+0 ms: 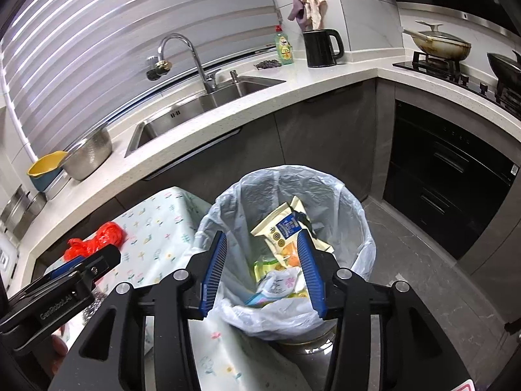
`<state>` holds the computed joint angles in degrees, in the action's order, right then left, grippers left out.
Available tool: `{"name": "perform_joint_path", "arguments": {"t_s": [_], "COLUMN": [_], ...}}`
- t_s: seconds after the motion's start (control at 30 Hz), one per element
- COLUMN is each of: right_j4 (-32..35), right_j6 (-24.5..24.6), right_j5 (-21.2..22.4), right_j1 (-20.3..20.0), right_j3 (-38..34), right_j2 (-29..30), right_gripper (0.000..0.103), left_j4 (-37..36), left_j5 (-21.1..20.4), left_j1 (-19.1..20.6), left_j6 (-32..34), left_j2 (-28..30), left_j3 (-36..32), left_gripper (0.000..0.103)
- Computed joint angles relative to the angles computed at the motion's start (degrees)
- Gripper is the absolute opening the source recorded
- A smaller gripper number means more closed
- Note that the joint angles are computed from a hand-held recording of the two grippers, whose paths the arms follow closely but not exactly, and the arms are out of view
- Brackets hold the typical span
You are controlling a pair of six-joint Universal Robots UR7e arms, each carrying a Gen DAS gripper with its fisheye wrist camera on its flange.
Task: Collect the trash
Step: 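Move both open grippers back over the remaining trash on the table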
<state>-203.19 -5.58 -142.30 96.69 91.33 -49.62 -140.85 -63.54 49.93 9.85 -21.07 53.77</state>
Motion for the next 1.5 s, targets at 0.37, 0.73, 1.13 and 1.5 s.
{"name": "perform_joint_path", "arguments": {"t_s": [0.37, 0.73, 1.13, 1.5], "right_j4": [0.84, 5.7, 13.73, 19.77], "right_j6": [-0.2, 3.35, 12.15, 22.82], "right_j5": [-0.44, 0.21, 2.41, 10.78], "right_j1": [4.02, 7.44, 7.8, 5.61], "right_j3": [-1.27, -3.61, -2.7, 0.11], "right_j2": [2.65, 6.75, 9.15, 8.95], "right_gripper": [0.052, 0.058, 0.059, 0.059], "left_j4": [-3.75, -5.52, -5.74, -5.48], "left_j5": [1.89, 5.6, 9.54, 12.55], "left_j1": [1.36, 4.42, 8.48, 11.95], "left_j6": [-0.6, -2.0, -3.53, -3.83], "left_j2": [-6.52, -13.19, -17.91, -18.71], "left_j3": [7.14, 12.92, 16.44, 16.13], "left_gripper": [0.077, 0.081, 0.081, 0.087]}}
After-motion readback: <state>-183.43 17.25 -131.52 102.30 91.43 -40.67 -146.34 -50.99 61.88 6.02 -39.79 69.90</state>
